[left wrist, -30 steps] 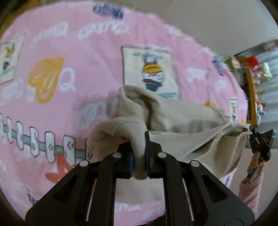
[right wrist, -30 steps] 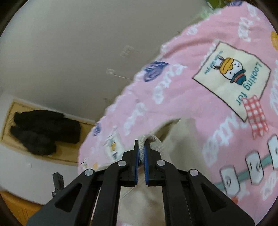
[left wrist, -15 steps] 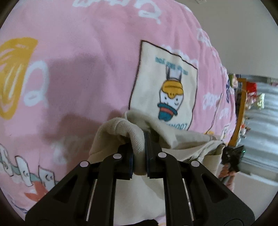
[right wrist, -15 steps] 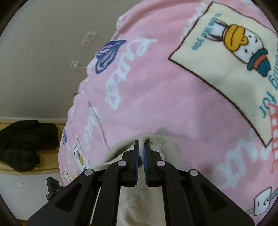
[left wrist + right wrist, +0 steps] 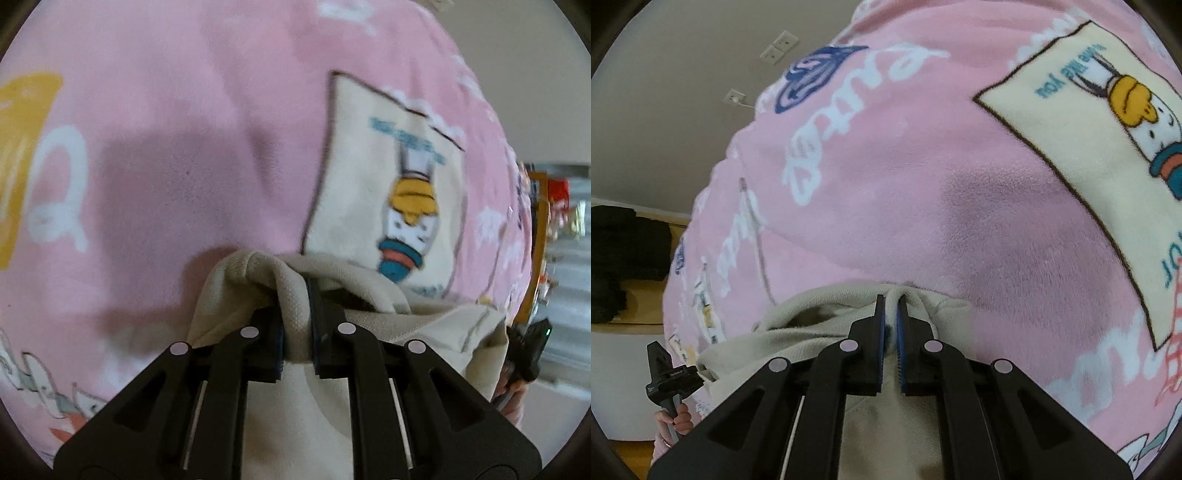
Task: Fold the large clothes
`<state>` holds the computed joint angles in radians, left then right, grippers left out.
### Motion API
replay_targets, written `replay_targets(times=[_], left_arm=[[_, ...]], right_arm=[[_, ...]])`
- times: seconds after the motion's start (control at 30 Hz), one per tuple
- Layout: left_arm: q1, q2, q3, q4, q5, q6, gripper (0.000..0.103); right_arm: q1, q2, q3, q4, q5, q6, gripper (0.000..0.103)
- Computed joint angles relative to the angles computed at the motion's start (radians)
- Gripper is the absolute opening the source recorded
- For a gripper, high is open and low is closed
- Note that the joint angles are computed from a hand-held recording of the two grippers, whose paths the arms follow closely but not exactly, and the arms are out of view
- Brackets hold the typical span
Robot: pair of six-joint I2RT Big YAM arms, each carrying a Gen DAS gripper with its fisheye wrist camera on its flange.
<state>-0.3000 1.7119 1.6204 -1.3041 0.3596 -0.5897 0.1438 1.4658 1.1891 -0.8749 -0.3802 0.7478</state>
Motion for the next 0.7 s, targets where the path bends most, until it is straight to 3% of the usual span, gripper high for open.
replay_targets(times=[0.13, 0.17, 0.27, 0.3, 0.33, 0.37, 0.43, 0.5, 0.57, 0.7], left_arm=[[0.007, -0.024, 0.033, -0.064, 0.019, 0.160, 0.016], [0.021, -0.026, 0.039, -0.080, 0.045, 0.196, 0.017], [0.065, -0.051, 0.031, -0.107, 0.172, 0.220, 0.020], [0.085, -0.055, 0.026, -0.121, 0.236, 0.219, 0.022], [0.103, -0.060, 0.023, -0.138, 0.275, 0.216, 0.036], [0.113, -0.072, 0.018, -0.139, 0.263, 0.193, 0.067], [0.123, -0.111, 0.001, -0.095, 0.192, 0.101, 0.078], [0.156, -0.151, -0.019, -0.050, 0.218, 0.013, 0.078], [0.154, -0.197, -0.031, -0.008, 0.149, -0.043, 0.078], [0.018, -0.217, 0.029, -0.057, -0.080, 0.047, 0.078]], right_arm=[[-0.044, -0.053, -0.016, 0.012, -0.083, 0.009, 0.013], [-0.051, -0.069, -0.019, 0.016, -0.085, 0.009, 0.019], [-0.060, -0.131, -0.017, 0.010, -0.001, -0.006, 0.066], [-0.059, -0.165, -0.021, 0.016, 0.038, -0.011, 0.066], [-0.058, -0.182, -0.020, 0.012, 0.045, -0.020, 0.066], [-0.049, -0.198, -0.011, -0.012, 0.059, -0.040, 0.066], [-0.011, -0.220, 0.009, -0.062, 0.097, -0.100, 0.066], [0.087, -0.231, 0.046, -0.118, 0.165, -0.196, 0.067], [0.198, -0.217, 0.084, -0.165, 0.238, -0.277, 0.069], [0.388, -0.131, 0.183, -0.243, 0.399, -0.365, 0.069]])
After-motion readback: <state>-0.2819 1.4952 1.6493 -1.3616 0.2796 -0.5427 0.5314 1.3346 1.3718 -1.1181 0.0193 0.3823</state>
